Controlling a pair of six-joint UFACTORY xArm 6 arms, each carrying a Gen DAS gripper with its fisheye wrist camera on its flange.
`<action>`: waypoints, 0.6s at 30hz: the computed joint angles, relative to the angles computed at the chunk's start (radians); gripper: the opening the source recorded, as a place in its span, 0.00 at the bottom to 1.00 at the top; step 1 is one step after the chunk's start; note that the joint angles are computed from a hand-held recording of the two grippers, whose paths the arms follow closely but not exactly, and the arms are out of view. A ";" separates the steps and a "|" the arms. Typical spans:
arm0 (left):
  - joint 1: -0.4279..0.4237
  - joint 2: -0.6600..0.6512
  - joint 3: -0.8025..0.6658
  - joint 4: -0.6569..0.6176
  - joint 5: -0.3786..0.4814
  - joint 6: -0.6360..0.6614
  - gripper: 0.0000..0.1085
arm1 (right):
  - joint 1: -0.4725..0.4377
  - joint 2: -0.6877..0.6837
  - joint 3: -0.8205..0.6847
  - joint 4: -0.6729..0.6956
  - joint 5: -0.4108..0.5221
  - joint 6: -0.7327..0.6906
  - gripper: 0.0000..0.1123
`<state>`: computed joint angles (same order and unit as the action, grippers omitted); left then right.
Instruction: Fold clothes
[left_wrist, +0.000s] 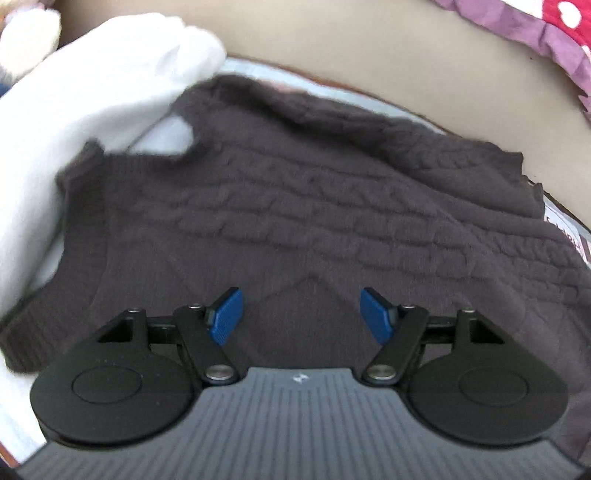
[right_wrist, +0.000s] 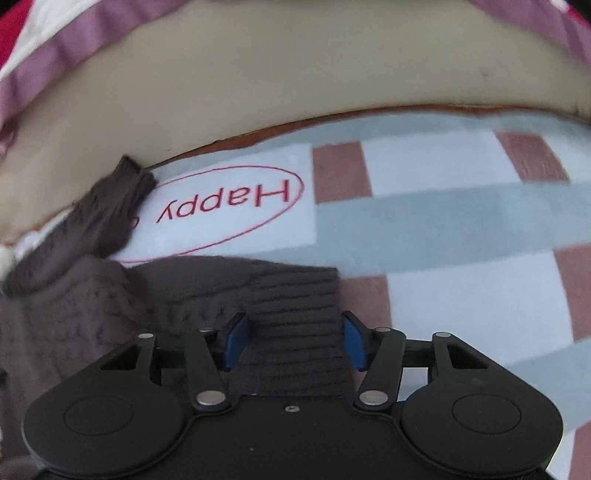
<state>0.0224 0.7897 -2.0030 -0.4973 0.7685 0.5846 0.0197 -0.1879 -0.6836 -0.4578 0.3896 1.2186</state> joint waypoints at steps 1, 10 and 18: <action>-0.002 0.008 -0.009 -0.003 -0.010 0.014 0.64 | 0.013 0.015 -0.015 -0.060 0.013 0.041 0.56; -0.004 -0.008 0.029 -0.014 -0.033 0.052 0.64 | 0.099 0.128 -0.146 -0.426 0.145 0.212 0.19; -0.001 -0.021 0.045 -0.070 -0.041 0.117 0.64 | 0.223 0.049 -0.208 -0.654 0.560 0.439 0.10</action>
